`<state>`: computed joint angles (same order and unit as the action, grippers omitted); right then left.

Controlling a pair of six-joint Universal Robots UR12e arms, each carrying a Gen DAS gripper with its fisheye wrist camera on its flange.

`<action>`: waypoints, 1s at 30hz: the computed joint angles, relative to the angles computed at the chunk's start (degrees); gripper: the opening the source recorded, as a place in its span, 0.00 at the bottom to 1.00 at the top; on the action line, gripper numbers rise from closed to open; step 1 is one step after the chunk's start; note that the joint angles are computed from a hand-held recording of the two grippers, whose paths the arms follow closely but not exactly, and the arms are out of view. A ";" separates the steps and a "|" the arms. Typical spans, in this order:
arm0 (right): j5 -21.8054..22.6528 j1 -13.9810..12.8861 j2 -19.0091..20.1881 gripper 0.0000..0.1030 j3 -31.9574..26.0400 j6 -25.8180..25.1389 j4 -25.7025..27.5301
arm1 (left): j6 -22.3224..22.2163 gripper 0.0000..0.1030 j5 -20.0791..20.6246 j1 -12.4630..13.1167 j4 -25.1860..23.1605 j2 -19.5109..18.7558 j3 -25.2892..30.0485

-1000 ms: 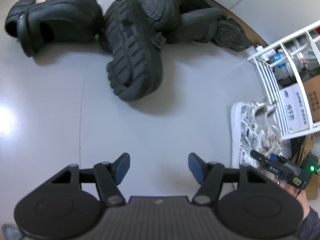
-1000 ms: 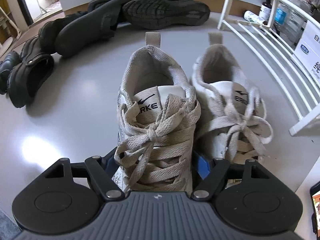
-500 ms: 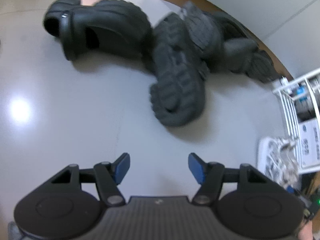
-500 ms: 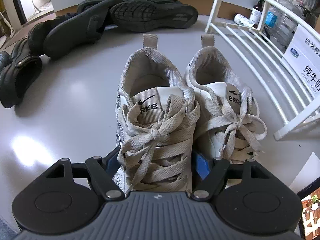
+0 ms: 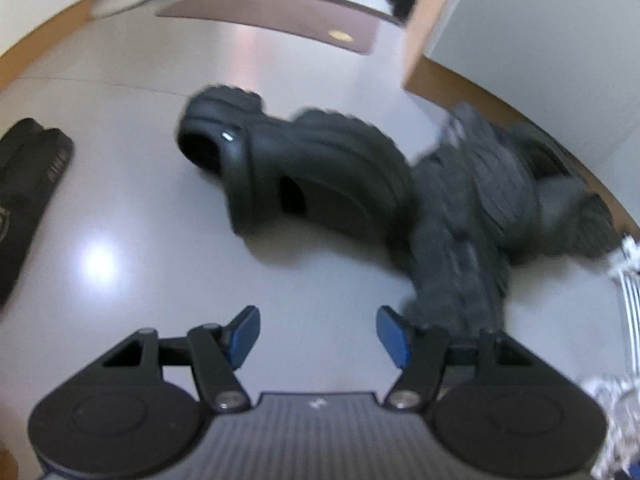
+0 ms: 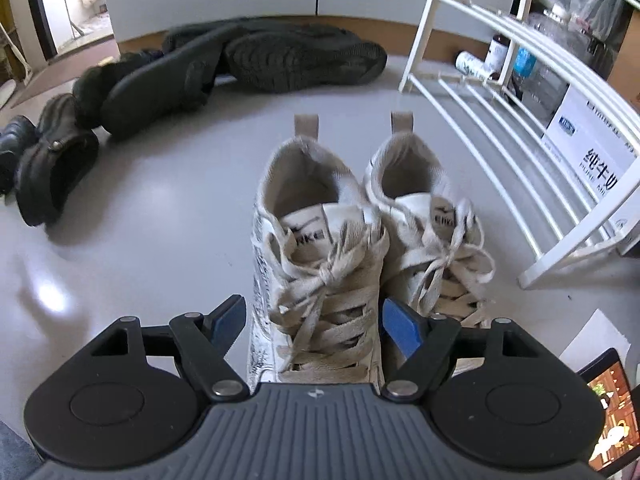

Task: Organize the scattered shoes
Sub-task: 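Move the left gripper to the black clog and grasp its rim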

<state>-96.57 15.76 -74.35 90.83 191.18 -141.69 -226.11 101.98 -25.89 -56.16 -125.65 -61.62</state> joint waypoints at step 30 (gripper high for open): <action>7.50 1.17 0.19 0.77 -0.11 -4.45 -1.85 | 6.92 0.51 2.58 3.62 10.47 -1.54 -4.11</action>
